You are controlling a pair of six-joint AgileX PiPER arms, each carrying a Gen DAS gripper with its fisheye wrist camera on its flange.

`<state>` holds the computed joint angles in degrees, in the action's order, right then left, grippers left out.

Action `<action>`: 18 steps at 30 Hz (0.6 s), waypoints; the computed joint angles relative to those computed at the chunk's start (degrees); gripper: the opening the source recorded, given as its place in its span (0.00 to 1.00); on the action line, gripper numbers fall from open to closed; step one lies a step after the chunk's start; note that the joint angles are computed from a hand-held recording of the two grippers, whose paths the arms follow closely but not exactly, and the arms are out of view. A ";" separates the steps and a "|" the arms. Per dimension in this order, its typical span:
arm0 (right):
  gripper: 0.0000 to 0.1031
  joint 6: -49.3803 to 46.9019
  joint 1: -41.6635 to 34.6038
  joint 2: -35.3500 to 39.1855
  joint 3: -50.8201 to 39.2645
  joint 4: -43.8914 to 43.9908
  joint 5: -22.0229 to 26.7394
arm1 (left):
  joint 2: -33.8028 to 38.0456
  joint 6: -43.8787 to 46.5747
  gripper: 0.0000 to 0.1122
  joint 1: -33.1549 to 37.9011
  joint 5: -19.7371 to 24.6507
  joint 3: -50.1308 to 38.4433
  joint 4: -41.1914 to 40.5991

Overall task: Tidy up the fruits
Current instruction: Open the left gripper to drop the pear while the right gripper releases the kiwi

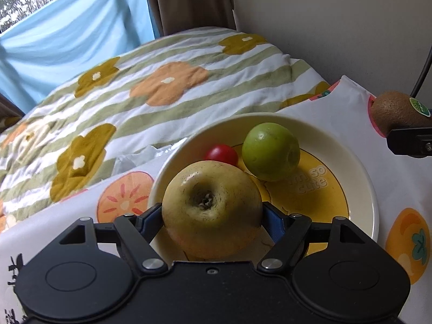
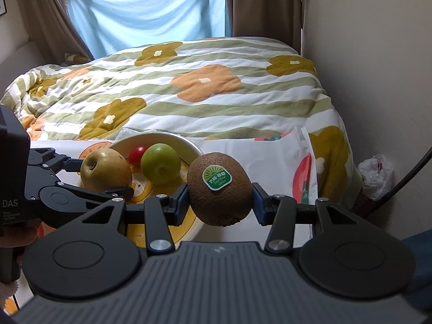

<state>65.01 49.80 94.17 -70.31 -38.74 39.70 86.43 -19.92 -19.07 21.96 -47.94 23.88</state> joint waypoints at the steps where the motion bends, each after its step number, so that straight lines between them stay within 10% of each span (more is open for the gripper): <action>1: 0.61 0.00 0.00 0.00 0.00 0.00 0.00 | -0.50 -0.15 0.76 0.00 -0.60 0.39 0.49; 18: 0.61 -13.12 -0.64 3.17 -3.56 5.80 -2.12 | -16.83 -4.89 0.87 2.84 6.29 5.80 1.30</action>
<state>51.89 49.16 97.34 -73.86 -32.94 37.59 69.59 -24.81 -16.23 28.25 -42.14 25.18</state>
